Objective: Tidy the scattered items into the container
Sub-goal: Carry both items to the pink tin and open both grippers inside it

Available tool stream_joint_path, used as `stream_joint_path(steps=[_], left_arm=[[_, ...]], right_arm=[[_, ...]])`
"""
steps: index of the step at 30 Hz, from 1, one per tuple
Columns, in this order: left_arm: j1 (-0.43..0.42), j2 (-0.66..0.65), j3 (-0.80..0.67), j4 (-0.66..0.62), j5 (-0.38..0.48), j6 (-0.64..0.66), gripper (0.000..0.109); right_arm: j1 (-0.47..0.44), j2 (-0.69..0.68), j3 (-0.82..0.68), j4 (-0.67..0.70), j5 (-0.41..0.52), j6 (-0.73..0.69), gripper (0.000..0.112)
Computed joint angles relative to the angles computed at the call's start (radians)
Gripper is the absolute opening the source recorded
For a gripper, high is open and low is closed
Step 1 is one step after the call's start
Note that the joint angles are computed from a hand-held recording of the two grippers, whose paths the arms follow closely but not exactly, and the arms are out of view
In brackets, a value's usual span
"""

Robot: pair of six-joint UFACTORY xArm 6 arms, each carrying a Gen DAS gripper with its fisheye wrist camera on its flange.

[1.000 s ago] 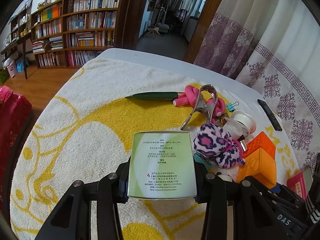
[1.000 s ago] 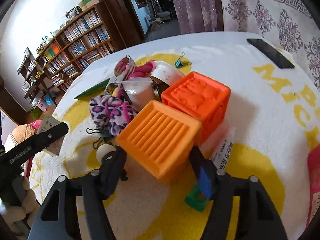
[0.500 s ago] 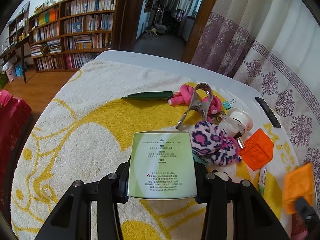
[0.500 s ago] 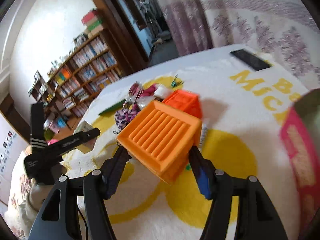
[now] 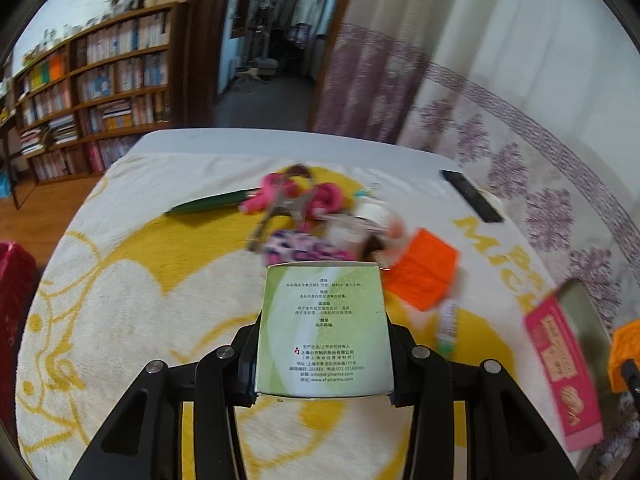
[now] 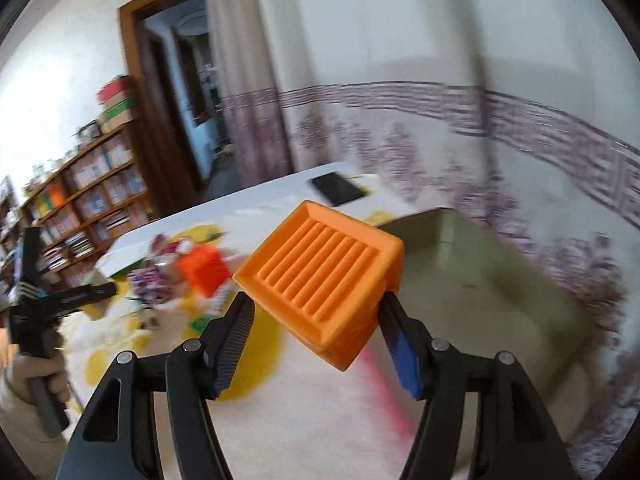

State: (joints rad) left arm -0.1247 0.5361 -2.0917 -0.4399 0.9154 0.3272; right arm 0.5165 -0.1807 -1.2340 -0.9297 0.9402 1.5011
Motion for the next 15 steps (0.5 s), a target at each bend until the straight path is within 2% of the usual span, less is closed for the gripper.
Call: stream_joint_path(steps=[4,10,15], left_arm=[[-0.041,-0.052,0.046,-0.033,0.007,0.045,0.046],[-0.116,-0.099,0.069,-0.065,0.032,0.091,0.046],[-0.190,-0.096,0.038,-0.071,0.063,0.114,0.046]], right_arm=[[-0.009,-0.089,0.087,-0.002,0.062,0.034,0.068],[-0.027,-0.146,0.155,0.028,0.134,0.042,0.068],[-0.058,-0.175,0.199,0.046,0.130,0.029,0.068]])
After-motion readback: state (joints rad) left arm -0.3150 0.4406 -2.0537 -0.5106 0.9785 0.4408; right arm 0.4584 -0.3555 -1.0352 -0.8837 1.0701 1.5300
